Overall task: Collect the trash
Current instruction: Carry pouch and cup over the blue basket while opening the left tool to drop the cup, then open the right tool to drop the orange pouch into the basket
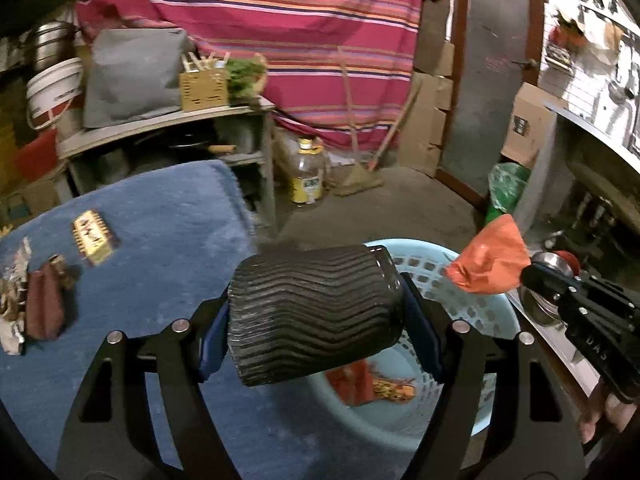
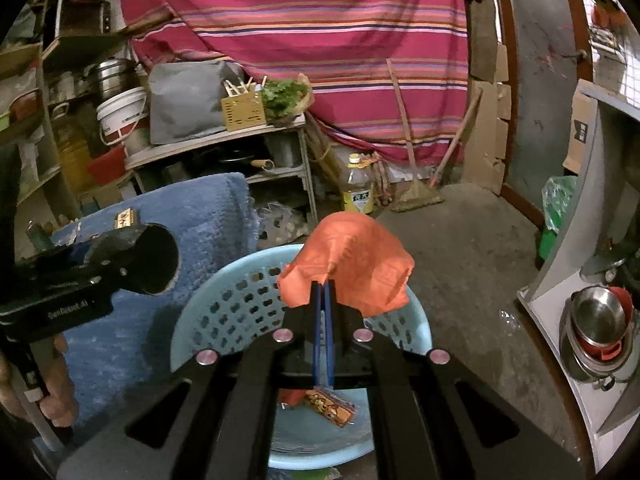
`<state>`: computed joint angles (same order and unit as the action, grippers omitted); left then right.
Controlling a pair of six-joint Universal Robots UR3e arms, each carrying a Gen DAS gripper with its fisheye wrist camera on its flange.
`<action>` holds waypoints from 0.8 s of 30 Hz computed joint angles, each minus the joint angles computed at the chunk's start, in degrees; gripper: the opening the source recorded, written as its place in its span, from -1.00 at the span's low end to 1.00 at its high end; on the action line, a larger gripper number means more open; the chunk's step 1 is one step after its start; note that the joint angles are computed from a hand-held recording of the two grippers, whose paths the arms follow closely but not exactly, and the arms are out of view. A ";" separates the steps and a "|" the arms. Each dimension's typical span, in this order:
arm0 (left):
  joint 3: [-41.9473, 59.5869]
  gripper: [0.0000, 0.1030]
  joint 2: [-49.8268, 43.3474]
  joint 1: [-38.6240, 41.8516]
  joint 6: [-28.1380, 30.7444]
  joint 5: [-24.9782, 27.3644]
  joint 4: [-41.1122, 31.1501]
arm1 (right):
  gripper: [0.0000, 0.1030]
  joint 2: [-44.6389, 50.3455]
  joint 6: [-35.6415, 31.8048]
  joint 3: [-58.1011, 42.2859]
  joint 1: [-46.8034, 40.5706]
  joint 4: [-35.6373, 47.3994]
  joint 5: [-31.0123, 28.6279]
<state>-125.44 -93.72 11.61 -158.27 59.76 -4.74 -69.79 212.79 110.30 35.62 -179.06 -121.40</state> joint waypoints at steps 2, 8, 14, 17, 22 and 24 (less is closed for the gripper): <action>0.90 0.42 -1.70 -1.99 -0.36 1.11 0.96 | -0.96 -0.54 0.31 1.70 -0.60 -1.01 0.34; 5.40 0.50 -5.43 -4.81 -2.76 1.16 -1.99 | -0.96 -2.71 1.32 6.68 -1.96 -3.24 0.51; 3.89 0.71 -4.46 -4.15 -3.55 1.97 0.39 | -0.96 -2.35 1.47 6.53 -2.17 -3.19 0.75; 3.15 0.75 -3.04 -1.98 -3.56 1.46 -0.26 | -0.96 -1.65 1.61 5.40 -1.67 -2.58 0.65; -0.79 0.80 0.17 3.49 -1.86 0.68 1.45 | -0.96 0.88 2.21 3.06 -0.95 -2.09 0.96; -1.48 0.81 1.27 5.85 -0.72 0.34 1.11 | -0.96 2.32 2.83 1.72 -0.53 -1.97 1.03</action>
<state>-126.91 -92.45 17.46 -158.99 60.09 -3.63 -67.47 215.62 112.02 35.09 -181.03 -120.37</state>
